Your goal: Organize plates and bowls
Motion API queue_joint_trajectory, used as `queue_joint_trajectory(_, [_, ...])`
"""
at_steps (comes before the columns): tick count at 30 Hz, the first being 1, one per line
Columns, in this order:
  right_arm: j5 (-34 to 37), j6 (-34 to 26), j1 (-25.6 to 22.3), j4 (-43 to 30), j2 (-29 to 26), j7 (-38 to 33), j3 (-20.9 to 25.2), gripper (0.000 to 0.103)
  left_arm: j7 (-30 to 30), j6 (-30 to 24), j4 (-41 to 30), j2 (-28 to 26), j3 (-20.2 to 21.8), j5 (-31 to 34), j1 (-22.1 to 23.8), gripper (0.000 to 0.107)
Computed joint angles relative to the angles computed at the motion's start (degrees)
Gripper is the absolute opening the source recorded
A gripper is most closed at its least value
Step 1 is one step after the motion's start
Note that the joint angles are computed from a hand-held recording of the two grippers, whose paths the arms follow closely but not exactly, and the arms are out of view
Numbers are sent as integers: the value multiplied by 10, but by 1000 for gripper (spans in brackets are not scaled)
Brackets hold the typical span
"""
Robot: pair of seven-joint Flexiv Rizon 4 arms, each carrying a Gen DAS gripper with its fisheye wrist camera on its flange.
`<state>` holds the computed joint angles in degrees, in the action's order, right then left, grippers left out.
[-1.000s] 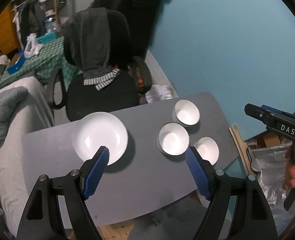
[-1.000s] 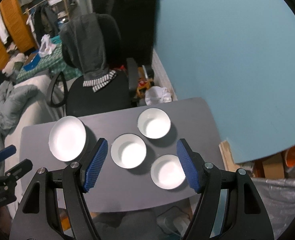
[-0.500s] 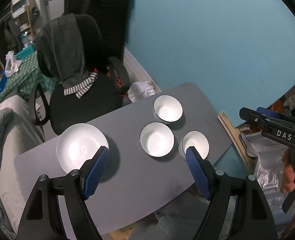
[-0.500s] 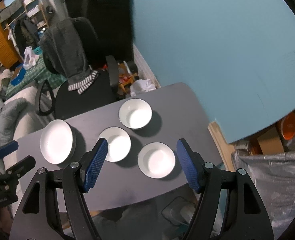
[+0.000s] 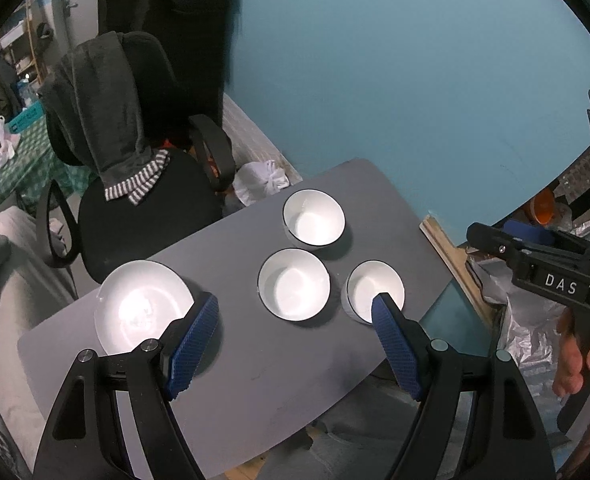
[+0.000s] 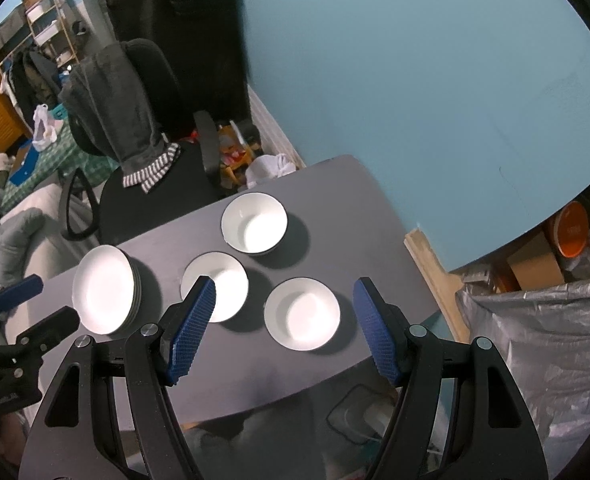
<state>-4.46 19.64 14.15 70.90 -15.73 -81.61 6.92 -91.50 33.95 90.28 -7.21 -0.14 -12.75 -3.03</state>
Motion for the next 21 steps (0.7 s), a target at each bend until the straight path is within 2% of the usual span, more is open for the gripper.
queue_joint_trajectory(14, [-21, -13, 6, -1, -8, -8, -2, 71, 16, 10, 0, -13, -1, -7, 2, 80])
queue_joint_trajectory(21, [-13, -23, 9, -19, -22, -32, 1, 71, -11, 21, 0, -19, 2, 8, 1, 80])
